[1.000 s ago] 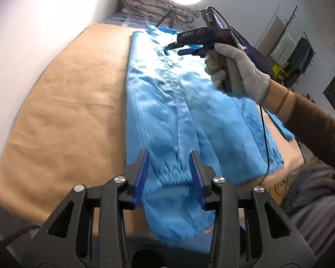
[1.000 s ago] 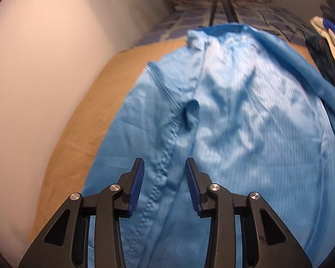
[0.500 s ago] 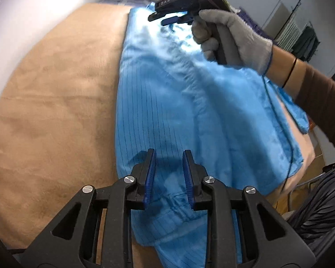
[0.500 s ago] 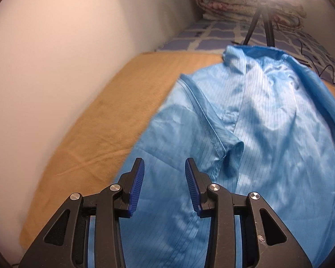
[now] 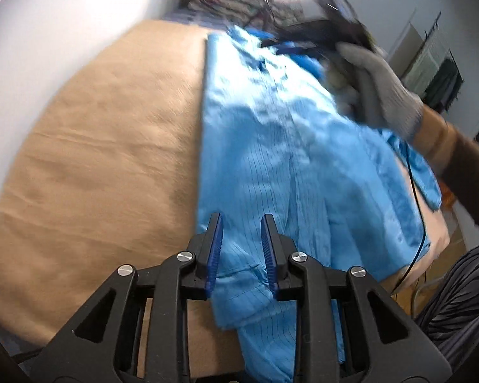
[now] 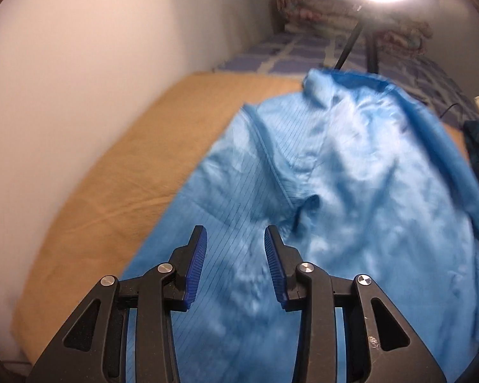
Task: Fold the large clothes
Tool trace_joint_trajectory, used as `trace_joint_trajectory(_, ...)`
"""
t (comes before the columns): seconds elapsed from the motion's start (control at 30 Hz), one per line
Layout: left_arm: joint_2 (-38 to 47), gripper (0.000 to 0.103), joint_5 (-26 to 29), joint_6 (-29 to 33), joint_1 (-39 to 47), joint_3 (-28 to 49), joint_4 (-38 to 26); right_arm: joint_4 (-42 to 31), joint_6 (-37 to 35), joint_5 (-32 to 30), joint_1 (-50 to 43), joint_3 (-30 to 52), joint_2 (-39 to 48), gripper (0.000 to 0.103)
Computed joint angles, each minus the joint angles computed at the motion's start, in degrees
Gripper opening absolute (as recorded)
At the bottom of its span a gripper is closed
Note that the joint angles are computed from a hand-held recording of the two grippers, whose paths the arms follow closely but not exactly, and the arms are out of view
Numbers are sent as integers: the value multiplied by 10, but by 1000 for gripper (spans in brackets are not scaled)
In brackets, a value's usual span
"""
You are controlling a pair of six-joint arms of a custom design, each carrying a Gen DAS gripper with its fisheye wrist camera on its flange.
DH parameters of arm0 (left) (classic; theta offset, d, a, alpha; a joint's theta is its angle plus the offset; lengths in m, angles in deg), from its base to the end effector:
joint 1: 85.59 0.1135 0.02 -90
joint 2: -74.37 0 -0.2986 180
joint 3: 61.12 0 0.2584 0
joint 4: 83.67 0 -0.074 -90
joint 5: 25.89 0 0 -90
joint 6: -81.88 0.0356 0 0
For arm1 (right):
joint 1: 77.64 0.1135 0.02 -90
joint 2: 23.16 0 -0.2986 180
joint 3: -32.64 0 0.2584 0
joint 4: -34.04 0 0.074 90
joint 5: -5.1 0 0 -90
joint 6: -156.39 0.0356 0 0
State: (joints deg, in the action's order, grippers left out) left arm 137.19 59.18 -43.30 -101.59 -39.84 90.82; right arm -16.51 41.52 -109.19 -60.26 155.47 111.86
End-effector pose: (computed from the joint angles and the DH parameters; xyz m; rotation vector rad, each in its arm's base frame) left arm 0.1466 -0.0388 0.1276 -0.4420 2.3710 -0.3161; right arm 0.5039 0.1731 0.1754 -1.0619 2.3726 0.5163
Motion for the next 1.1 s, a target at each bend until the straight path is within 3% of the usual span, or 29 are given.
trace_joint_trajectory(0.17, -184, 24, -14, 6, 17, 40, -195, -26, -28, -55, -53, -81, -103, 36)
trace_joint_trajectory(0.23, -208, 24, -17, 12, 22, 61, -230, -34, -52, -65, -76, -108, -142, 37)
trace_joint_trajectory(0.4, -269, 24, -57, 39, 14, 130, -333, -87, -100, -124, -152, -139, -219, 54)
trace_joint_trajectory(0.53, -281, 24, -98, 40, -12, 181, -385, -110, -139, -151, -212, -162, -261, 56)
trace_joint_trajectory(0.6, -281, 27, -114, 34, -27, 204, -403, -121, -164, -158, -245, -177, -278, 62)
trace_joint_trajectory(0.7, -274, 42, -107, 50, -14, 241, -417, -138, -198, -172, -293, -188, -289, 70)
trace_joint_trajectory(0.93, -210, 42, -129, 90, -31, 349, -441, -171, -246, -169, -403, -141, -256, 71)
trace_joint_trajectory(1.1, -145, 42, -121, 75, -61, 361, -393, -169, -226, -139, -450, -75, -197, 71)
